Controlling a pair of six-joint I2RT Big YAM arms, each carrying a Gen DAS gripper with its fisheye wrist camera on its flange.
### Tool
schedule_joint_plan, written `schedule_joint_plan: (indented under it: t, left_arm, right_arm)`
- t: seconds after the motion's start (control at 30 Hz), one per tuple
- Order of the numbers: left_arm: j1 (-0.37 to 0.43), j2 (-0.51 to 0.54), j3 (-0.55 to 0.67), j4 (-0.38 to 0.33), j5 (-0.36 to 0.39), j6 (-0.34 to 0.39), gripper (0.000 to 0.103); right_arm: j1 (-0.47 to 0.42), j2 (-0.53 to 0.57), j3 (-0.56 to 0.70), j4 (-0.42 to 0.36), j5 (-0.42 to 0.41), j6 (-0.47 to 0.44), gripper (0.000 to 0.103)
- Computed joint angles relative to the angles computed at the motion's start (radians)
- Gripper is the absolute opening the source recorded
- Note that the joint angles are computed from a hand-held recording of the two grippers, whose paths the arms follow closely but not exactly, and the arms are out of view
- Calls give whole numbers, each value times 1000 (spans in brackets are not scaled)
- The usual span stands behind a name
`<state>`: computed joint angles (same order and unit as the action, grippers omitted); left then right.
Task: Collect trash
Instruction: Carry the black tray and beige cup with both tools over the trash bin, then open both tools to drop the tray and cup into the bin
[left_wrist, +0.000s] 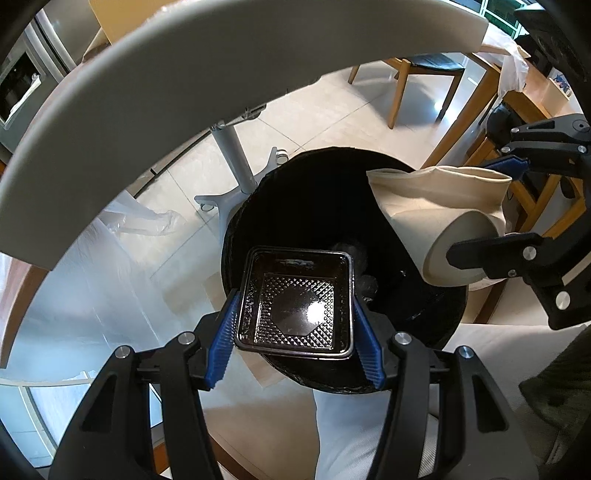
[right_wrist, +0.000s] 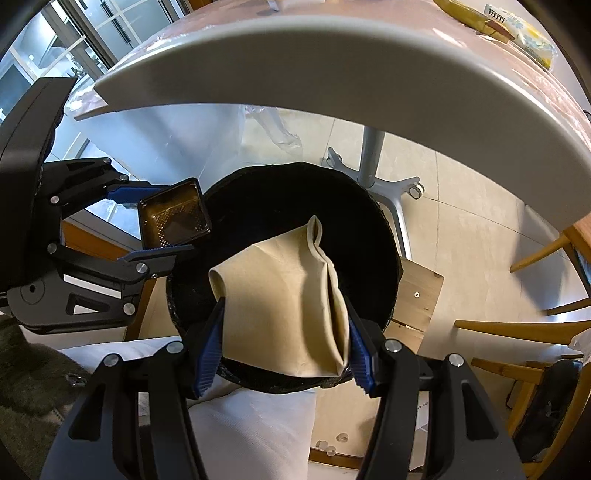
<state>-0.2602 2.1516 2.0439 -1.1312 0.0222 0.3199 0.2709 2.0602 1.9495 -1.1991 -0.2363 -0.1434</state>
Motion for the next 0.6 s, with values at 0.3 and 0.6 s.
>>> schedule_joint_plan:
  t: [0.3,0.6]
  left_arm:
    - [-3,34,34,-14,-7,-7,58]
    - [4,47,52,-28,12,-20,73]
  right_arm:
    - [3,16,10,-11,16,5,57]
    - [-10,21,10,-12,5,37,64]
